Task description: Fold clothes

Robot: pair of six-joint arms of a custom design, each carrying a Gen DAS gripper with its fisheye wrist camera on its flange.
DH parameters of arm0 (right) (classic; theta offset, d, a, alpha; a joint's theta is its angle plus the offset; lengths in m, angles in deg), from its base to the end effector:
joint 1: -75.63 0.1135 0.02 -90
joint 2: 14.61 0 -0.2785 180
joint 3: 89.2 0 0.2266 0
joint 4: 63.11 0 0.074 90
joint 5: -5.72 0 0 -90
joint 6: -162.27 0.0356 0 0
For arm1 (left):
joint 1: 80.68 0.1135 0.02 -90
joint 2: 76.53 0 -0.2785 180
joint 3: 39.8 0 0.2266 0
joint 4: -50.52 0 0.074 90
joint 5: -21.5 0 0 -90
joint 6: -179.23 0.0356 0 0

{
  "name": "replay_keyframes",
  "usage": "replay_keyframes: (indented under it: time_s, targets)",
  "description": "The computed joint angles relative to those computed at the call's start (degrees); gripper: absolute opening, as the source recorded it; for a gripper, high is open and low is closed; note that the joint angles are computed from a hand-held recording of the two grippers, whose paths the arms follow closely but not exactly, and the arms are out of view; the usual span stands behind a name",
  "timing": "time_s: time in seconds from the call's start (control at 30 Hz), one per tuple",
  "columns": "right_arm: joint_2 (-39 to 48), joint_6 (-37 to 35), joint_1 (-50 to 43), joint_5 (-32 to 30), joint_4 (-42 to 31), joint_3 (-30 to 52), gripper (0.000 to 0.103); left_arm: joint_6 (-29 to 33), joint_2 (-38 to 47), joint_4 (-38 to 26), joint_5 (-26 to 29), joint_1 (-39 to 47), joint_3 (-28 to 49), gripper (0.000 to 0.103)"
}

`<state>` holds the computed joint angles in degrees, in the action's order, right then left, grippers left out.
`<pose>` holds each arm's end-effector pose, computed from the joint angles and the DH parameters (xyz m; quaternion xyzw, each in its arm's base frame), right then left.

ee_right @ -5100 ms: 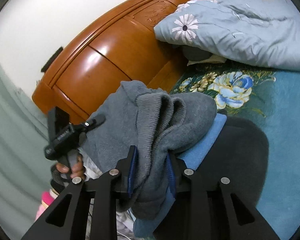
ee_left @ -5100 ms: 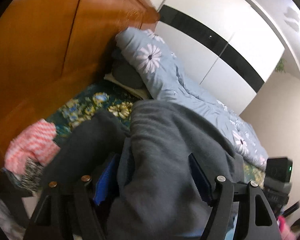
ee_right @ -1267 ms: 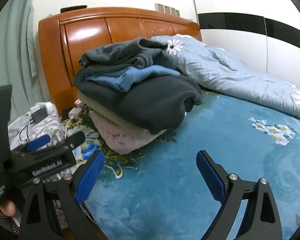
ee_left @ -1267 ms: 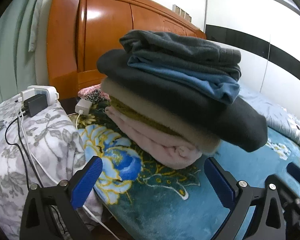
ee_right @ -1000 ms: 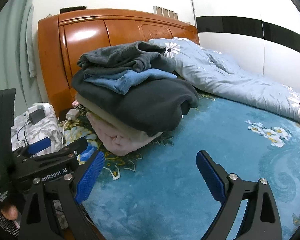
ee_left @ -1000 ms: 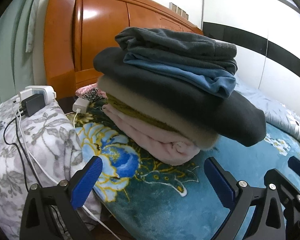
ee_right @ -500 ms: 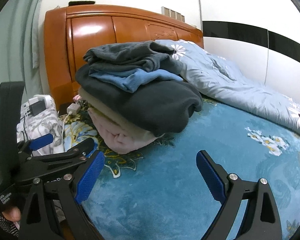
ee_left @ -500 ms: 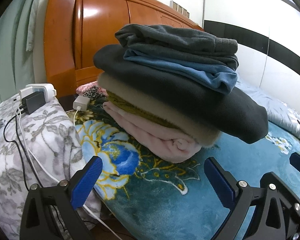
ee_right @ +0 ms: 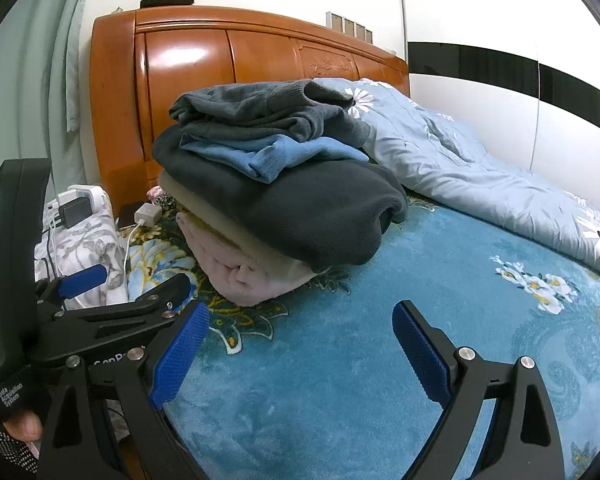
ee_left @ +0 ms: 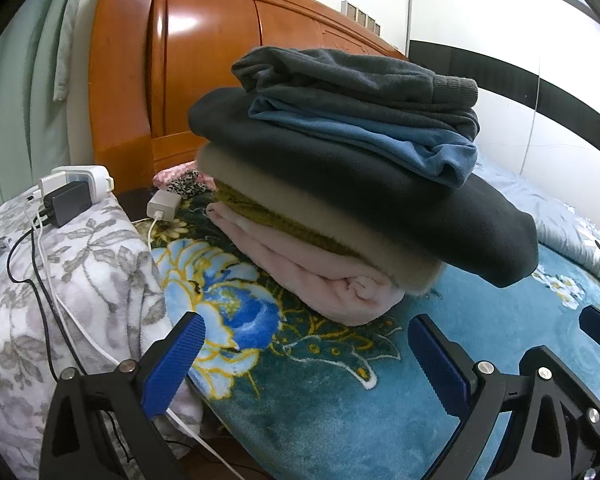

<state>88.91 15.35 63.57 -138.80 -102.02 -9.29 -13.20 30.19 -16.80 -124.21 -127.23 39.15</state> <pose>0.3351 -0.0419 0.2095 -0.4300 0.7567 0.2472 0.4260 0.2224 -0.1920 0.1810 -0.3955 0.7900 0.1626 0.4393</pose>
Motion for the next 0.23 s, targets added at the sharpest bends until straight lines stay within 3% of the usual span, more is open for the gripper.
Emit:
replay_keyframes:
  time_s: [0.23]
  targets:
    - [-0.06, -0.16, 0.18, 0.27, 0.04, -0.12, 0.094, -2.78, 1.33, -3.75, -1.36, -0.72, 1.57, 0.103]
